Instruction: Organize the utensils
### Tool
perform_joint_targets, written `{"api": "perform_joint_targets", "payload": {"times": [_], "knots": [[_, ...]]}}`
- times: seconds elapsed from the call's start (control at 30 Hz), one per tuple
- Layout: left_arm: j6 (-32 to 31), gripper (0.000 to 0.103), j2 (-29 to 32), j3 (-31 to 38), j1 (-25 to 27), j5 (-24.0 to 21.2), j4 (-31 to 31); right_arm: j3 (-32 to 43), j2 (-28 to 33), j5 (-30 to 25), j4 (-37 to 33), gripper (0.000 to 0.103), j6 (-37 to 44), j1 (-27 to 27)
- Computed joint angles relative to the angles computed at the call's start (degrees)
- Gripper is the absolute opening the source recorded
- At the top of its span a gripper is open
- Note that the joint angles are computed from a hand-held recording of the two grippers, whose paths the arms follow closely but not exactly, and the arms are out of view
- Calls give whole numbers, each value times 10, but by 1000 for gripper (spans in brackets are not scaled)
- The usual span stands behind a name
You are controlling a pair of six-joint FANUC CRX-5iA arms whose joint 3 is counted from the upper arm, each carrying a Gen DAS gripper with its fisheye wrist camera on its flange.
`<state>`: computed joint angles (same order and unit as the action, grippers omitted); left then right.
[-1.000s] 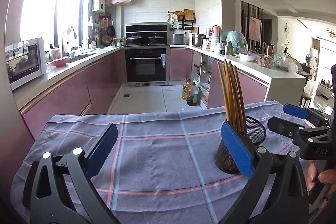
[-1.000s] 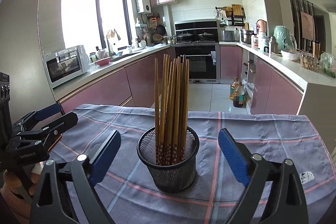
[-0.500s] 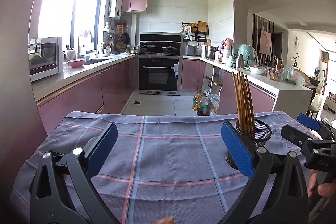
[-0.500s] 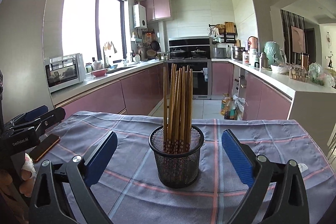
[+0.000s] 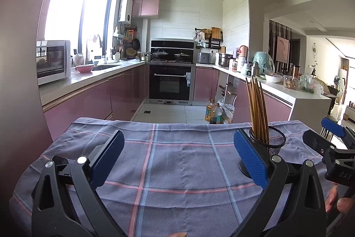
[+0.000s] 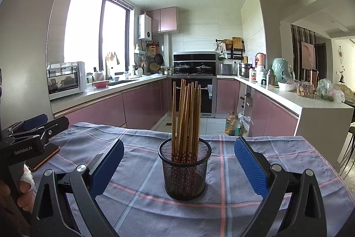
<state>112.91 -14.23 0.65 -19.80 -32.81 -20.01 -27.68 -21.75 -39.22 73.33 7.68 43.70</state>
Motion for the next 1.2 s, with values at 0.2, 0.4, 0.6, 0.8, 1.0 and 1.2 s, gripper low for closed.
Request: {"api": "perform_joint_targets", "payload": {"times": [0.2,0.4,0.6,0.8,1.0,1.2], "knots": [[9,97,-6,-5,-2,3,-7,-7,-5,-6,23,96,-22,3],[2,97,-11,-11,1,7,5,-11,-8,-10,36,96,-33,5],[9,97,-13,-12,-3,10,-6,-11,-8,-14,38,96,-39,5],[16,97,-14,-14,-4,13,-11,-13,-10,-17,41,96,-42,6],[31,97,-14,-11,-11,8,-30,-13,-10,-18,40,96,-41,6],[33,97,-14,-11,-14,6,-32,-14,-10,-18,45,96,-47,4]]}}
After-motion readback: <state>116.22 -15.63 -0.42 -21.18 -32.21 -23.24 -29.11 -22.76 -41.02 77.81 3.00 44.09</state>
